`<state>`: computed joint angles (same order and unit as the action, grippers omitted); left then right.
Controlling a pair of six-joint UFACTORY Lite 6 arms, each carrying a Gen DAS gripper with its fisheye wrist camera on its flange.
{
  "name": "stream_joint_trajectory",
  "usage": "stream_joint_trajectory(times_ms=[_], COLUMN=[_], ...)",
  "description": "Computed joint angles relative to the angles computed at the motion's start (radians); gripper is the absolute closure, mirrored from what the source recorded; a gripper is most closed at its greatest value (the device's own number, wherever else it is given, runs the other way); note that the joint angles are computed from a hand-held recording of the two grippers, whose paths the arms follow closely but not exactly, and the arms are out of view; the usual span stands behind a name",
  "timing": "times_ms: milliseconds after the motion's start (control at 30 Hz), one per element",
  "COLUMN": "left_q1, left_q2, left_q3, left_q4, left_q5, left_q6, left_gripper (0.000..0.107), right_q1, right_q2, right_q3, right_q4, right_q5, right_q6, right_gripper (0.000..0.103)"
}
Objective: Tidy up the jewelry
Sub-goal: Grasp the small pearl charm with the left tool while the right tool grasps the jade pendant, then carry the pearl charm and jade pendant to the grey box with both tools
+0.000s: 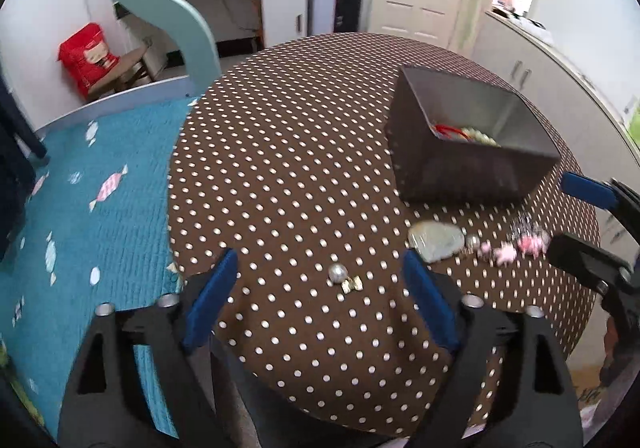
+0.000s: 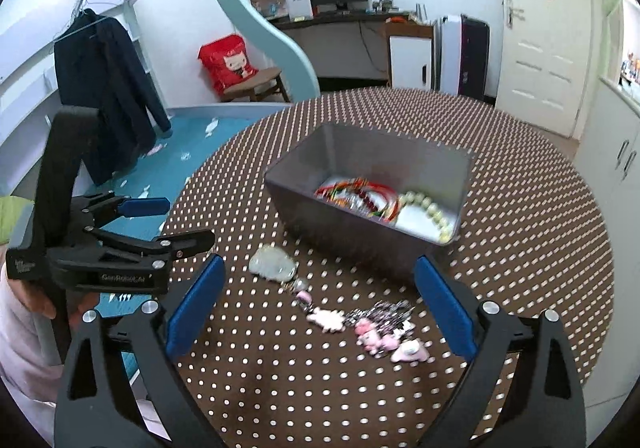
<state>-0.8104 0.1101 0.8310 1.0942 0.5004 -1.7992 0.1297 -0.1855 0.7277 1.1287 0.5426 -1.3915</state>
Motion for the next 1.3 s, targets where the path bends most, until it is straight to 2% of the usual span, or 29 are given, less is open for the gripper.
stream_joint_trajectory(times_ms=[67,200,233,267,400,467,600,700,733,767,800,833,867,900,933,967,1067,1300], left_q1=[-0.006,-0.007,-0.001,0.009,0.014,0.019,0.011,0.003,0.003,0.003,0.003,0.002,-0.002,0.0,-0.003,-0.002,-0.004,-0.015], left_q2=[0.001,0.033,0.038,0.047,0.065,0.059,0.037,-0.004,-0.017,-0.025,-0.034,-0.042,-0.044,-0.049,-0.05,-0.052,-0.065,-0.087], left_q3=[-0.037,-0.059,-0.058,-0.056,-0.041,-0.045,-0.072,-0.117,-0.131,-0.14,-0.151,-0.164,-0.168,-0.177,-0.182,-0.186,-0.199,-0.203], left_q4=[0.081,0.251,0.273,0.278,0.246,0.237,0.269,0.344,0.367,0.389,0.411,0.443,0.459,0.477,0.5,0.522,0.562,0.538], left_q5=[-0.037,-0.049,-0.061,-0.078,-0.07,-0.079,-0.084,-0.086,-0.087,-0.088,-0.088,-0.091,-0.091,-0.094,-0.095,-0.099,-0.101,-0.085], left_q6=[-0.078,-0.236,-0.253,-0.249,-0.198,-0.18,-0.225,-0.323,-0.354,-0.384,-0.413,-0.453,-0.475,-0.495,-0.524,-0.547,-0.592,-0.587], left_gripper=[0.048,0.065,0.073,0.083,0.096,0.096,0.096,0.096,0.096,0.096,0.096,0.096,0.096,0.096,0.096,0.096,0.096,0.096], right_q1=[0.023,0.044,0.056,0.066,0.116,0.151,0.236,0.276,0.289,0.305,0.308,0.302,0.301,0.3,0.299,0.294,0.279,0.251], right_q2=[0.024,0.059,0.061,0.065,0.087,0.098,0.138,0.191,0.211,0.235,0.249,0.249,0.243,0.238,0.234,0.231,0.23,0.22], right_q3=[-0.006,-0.006,-0.007,-0.006,-0.003,-0.008,-0.016,0.005,0.022,0.042,0.053,0.054,0.048,0.042,0.037,0.035,0.038,0.043], right_q4=[-0.001,0.003,0.004,0.004,0.021,0.045,0.194,0.258,0.234,0.167,0.127,0.128,0.147,0.161,0.175,0.178,0.167,0.162], right_q5=[-0.024,-0.044,-0.054,-0.061,-0.101,-0.139,-0.239,-0.294,-0.299,-0.312,-0.31,-0.297,-0.297,-0.298,-0.296,-0.288,-0.271,-0.229], right_q6=[0.009,0.008,0.013,0.013,-0.016,-0.044,-0.238,-0.311,-0.286,-0.218,-0.176,-0.176,-0.199,-0.217,-0.235,-0.242,-0.23,-0.222], right_gripper=[0.011,0.011,0.011,0.011,0.011,0.011,0.011,0.017,0.023,0.037,0.044,0.053,0.057,0.065,0.067,0.079,0.081,0.082])
